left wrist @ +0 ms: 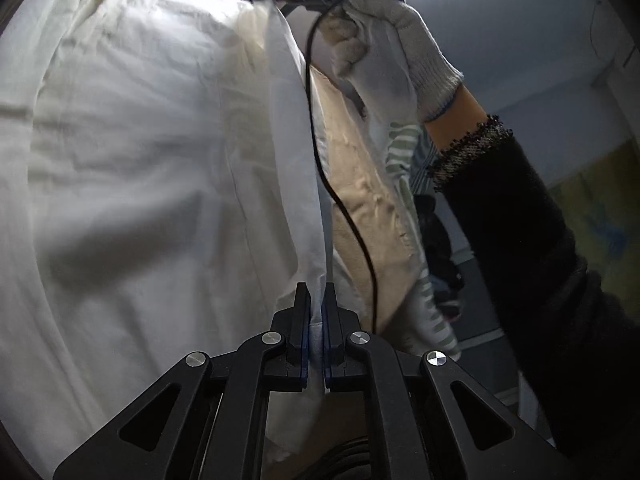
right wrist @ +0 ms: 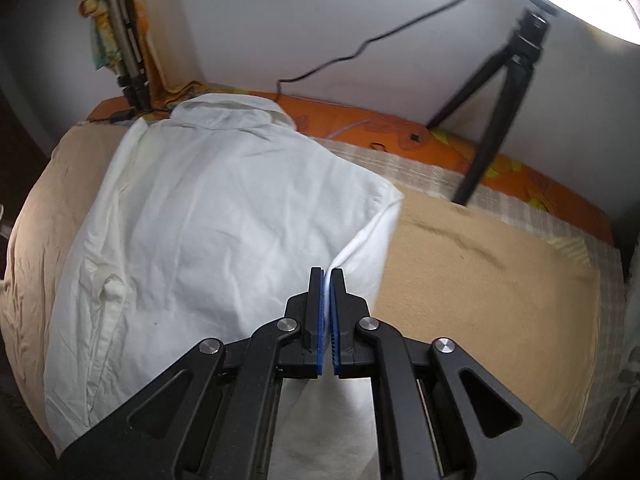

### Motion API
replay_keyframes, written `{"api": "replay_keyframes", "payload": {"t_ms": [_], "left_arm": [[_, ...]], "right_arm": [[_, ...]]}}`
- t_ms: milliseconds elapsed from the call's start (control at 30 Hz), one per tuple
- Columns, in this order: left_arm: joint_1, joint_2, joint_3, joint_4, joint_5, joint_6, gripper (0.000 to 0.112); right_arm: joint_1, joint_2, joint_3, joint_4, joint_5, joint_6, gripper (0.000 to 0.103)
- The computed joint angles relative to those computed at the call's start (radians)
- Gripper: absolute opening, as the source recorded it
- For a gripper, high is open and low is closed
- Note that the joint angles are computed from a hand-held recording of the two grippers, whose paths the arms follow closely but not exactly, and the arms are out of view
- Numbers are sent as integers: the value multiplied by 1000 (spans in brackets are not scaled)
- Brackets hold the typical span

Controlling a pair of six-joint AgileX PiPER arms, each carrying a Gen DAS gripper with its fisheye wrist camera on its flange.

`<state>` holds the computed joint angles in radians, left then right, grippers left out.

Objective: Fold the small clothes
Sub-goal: 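Grasp the new fold edge with the left tool while the right tool pinches it too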

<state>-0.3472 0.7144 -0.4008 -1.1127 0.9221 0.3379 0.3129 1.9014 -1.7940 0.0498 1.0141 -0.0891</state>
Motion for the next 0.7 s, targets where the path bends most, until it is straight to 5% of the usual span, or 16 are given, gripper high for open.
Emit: {"api": "replay_keyframes", "payload": {"t_ms": [200,267,300,400,533,700], "left_arm": [[-133,-70,41,107,-184,-171,3],[-124,-70,41,115,-171,-198,3],[-99,-55,32,107,-140,-174,3],[-113,-57,3,162,-135,-191,3],[-29,-38,12,104,-55,-106,3],[-50,-45,17,105,-48,-111,3]], "right_arm": [[114,122,-13,-9,-35,55,9],[109,117,-8,-5,-30,84,14],[98,96,-1,12,-13,85,26],[52,-72,117,45,-41,72,53],[-103,-363,339,211,-49,-22,55],[-420,-703,729,495,57,-304,55]]}}
